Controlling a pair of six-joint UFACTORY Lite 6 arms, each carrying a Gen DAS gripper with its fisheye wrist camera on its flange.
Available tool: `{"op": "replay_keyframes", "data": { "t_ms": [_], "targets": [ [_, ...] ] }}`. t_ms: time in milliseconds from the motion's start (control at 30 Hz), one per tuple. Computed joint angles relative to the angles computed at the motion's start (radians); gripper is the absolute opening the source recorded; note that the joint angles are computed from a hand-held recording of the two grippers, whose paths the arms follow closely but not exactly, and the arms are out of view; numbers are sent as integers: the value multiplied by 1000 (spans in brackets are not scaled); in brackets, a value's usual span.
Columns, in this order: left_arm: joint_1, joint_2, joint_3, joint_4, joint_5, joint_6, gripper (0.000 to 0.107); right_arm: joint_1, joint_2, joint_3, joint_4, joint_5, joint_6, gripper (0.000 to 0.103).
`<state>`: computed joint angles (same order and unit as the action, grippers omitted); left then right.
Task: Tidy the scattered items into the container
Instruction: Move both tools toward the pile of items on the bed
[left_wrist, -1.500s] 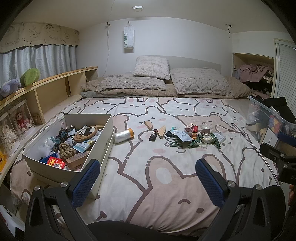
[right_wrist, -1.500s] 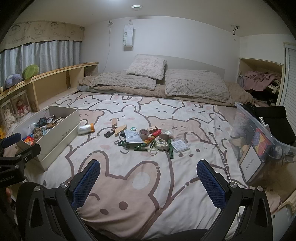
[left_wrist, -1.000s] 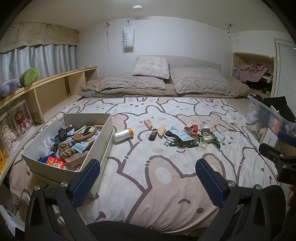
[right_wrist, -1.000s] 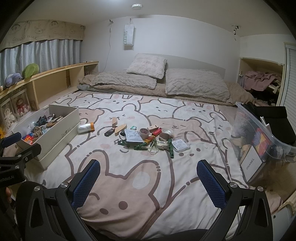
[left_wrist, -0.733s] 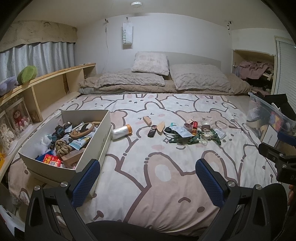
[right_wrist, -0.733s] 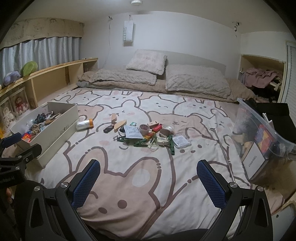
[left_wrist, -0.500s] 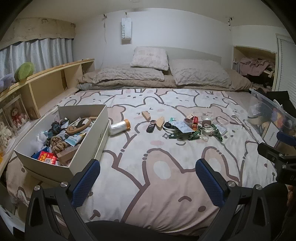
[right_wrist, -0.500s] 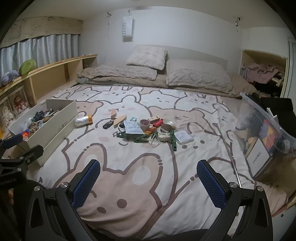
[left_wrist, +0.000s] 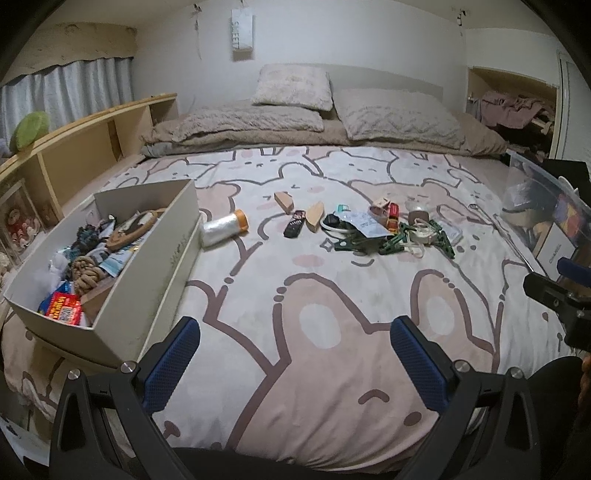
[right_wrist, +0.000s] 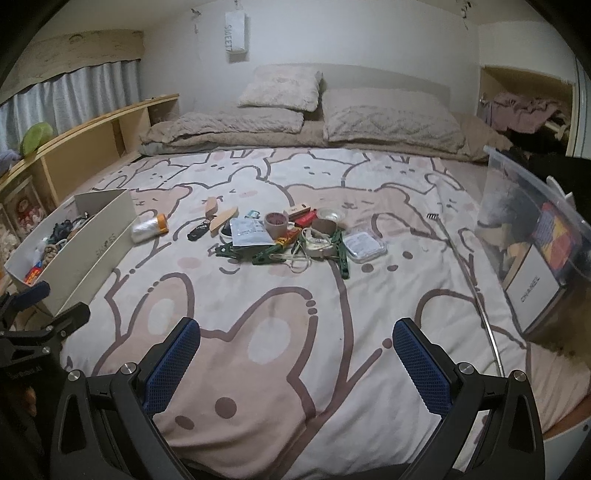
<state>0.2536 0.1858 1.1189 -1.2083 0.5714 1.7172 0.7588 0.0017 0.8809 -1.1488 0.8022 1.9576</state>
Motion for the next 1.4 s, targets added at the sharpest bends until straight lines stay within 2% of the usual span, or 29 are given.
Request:
{"op": "replay_keyframes", "data": {
  "t_ms": [300, 767, 900, 1300, 1400],
  "targets": [
    [-103, 91, 68, 70, -62, -97, 103, -146, 60, 33, -14, -138, -52, 103],
    [-254, 277, 232, 193, -50, -273, 103, -434, 205, 107, -7, -380, -170, 103],
    [-298, 336, 287, 239, -49, -335, 103, -505, 251, 98, -184, -479, -27, 103],
    [-414, 552, 513, 386, -55, -564, 103, -625, 475, 272, -95, -556, -241, 103],
    [-436, 600, 562, 408, -66, -591, 103, -657, 529, 324, -9, -585, -343, 103]
  ]
}}
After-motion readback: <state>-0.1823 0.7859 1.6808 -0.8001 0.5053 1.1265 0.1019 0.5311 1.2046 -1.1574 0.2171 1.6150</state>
